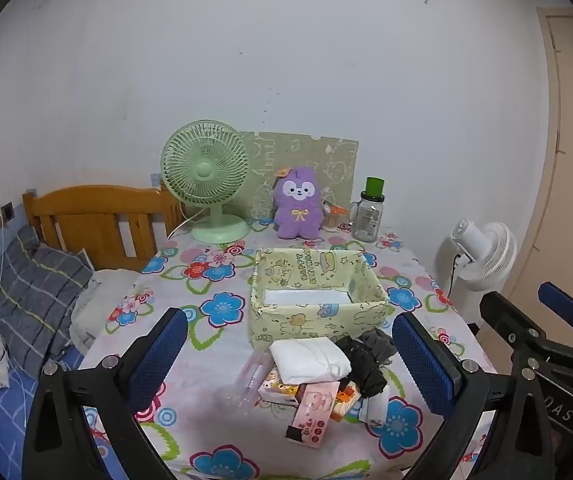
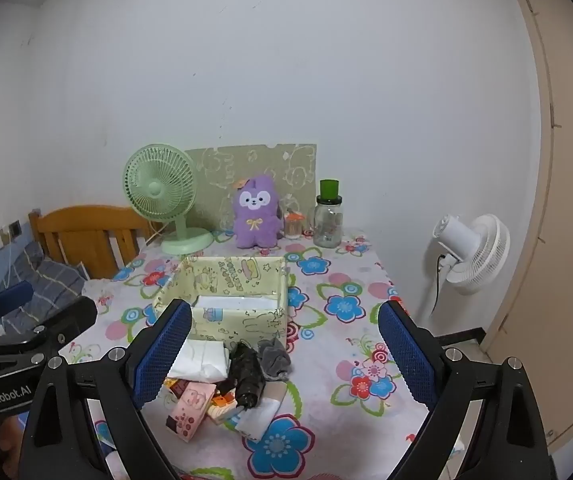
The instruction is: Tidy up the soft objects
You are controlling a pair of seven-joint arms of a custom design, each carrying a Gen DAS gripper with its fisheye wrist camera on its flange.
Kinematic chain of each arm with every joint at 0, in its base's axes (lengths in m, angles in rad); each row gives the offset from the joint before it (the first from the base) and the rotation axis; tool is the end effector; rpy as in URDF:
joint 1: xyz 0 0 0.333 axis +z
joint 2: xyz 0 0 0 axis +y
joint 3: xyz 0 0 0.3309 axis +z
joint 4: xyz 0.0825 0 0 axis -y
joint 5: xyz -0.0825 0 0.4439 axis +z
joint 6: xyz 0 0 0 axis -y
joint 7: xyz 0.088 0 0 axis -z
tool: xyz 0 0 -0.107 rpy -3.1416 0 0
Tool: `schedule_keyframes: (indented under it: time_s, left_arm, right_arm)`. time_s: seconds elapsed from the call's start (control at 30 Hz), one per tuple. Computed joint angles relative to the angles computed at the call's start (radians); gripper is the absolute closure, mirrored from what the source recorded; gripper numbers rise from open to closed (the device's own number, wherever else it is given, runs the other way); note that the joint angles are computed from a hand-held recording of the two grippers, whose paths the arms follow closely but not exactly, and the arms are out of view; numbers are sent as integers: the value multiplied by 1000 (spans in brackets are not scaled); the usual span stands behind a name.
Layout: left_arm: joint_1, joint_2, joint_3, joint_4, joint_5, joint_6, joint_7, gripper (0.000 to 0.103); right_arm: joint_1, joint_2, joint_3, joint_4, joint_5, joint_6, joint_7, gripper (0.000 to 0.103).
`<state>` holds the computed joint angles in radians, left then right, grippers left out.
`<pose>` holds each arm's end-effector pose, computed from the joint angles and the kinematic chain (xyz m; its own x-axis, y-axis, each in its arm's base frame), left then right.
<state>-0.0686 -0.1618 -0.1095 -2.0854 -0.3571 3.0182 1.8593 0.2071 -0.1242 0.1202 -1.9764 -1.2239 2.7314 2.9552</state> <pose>0.6015 -0.0862 0.6215 -0.1837 -0.9811 0.0608 -0.4557 0.0302 -0.8896 0.5764 0.2371 0.6019 -0.0994 -0.9950 -0.0042 -0.3778 0.0416 -0.9250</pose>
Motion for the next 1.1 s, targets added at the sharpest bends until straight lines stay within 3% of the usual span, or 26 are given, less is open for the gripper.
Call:
schedule_keyframes:
  time_s: [0.13,0.2,0.3,0.33,1.1]
  left_arm:
    - [-28,0,20,-3,-57,15,50,0]
    - [-35,-2,28,-3,-81,9,74,0]
    - [-17,-3,20,16,-64,-19,61,0]
    - [3,-9,-3,7,-16,-7,32,0]
    - [26,-6,-8,10,51,-27,-30,0]
  right_arm:
    - [4,11,-3,11,22,-9,-34,7]
    - [-12,-10,2,-6,-55,9,71,7]
    - [-7,-19,4,-14,-68,-3,90,7]
    - [-5,-21,-6,-11,-13,6,38,7]
    - [-11,3,-7,-8,-10,29,43,7]
